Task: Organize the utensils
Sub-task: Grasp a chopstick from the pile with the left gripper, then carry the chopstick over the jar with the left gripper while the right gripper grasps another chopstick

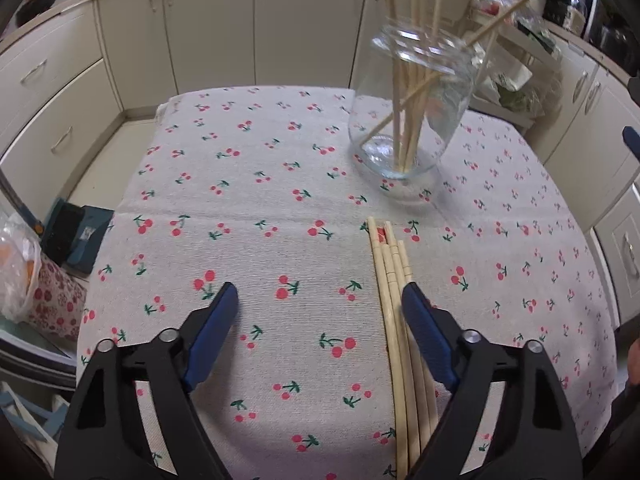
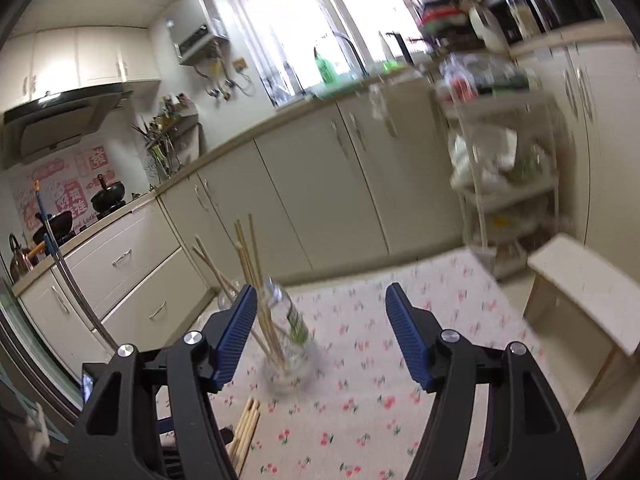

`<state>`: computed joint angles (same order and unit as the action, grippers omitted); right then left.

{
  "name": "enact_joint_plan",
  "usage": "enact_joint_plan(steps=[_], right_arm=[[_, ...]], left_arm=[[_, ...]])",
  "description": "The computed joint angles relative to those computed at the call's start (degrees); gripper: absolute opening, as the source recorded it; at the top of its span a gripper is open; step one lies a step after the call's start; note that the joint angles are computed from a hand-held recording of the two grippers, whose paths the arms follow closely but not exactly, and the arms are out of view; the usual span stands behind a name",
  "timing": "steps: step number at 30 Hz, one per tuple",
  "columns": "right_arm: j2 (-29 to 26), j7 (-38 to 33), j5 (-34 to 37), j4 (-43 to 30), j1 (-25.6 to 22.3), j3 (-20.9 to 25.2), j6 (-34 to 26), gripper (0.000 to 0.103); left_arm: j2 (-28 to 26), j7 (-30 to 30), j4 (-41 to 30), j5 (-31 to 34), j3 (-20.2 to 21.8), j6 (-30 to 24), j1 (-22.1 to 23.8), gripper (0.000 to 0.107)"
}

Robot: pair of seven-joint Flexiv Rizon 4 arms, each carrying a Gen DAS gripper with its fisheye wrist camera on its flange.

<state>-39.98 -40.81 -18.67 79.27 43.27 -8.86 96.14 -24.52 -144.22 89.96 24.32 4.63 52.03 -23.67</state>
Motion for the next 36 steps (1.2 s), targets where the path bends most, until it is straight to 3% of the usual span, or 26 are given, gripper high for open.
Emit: enact_joint_plan(steps=[3, 9, 12, 17, 20, 22, 25, 30, 36], right_arm=[[-0.50, -1.18, -0.16, -1.10, -3.51, 5.80, -2.10, 0.066], [-0.94, -2.00, 0.23, -1.75, -5.83, 9.67, -3.43, 0.069], [-1.25, -3.06, -0.01, -2.50, -6.91, 11.88, -5.37, 0.070], [-2.93, -11.57, -0.54, -6.35, -10.54, 20.78, -16.75, 0.070], [-4.91, -20.94, 1.62, -10.11, -12.28, 27.30, -26.72, 0.070], [-5.56, -25.19, 3.26, -11.25, -12.23, 29.28, -30.04, 0.070], [-6.11, -31.02, 5.31, -12.24, -11.43, 31.19, -33.06, 0.057], [-6.07, -33.50, 8.28, -12.73, -8.59, 29.31, -36.56, 0.033], [-6.31, -34.20, 12.44, -13.97, -6.01, 26.17, -37.95, 0.029]], left_arm=[[-0.86, 0.16, -1.62, 0.47, 0.15, -2.24, -0.44, 0.072], [-2.03, 1.22, -4.47, 0.88, -0.09, -5.71, -0.70, 0.061], [-3.34, 2.80, -7.30, 2.59, -0.02, -8.64, -1.71, 0.048], [-4.04, 6.79, -7.74, -1.03, -1.60, -6.70, -0.03, 0.006], [-3.06, 9.04, -4.82, -5.99, -2.76, -3.04, 2.27, 0.005], [-1.88, 9.56, -1.41, -9.52, -3.22, 0.61, 3.74, 0.005], [0.69, 8.48, 3.53, -11.08, -2.21, 5.92, 4.19, 0.005], [4.68, 4.77, 9.36, -9.75, -0.23, 14.51, 3.99, 0.005], [6.78, 2.18, 11.86, -7.97, 0.71, 19.12, 4.12, 0.005]])
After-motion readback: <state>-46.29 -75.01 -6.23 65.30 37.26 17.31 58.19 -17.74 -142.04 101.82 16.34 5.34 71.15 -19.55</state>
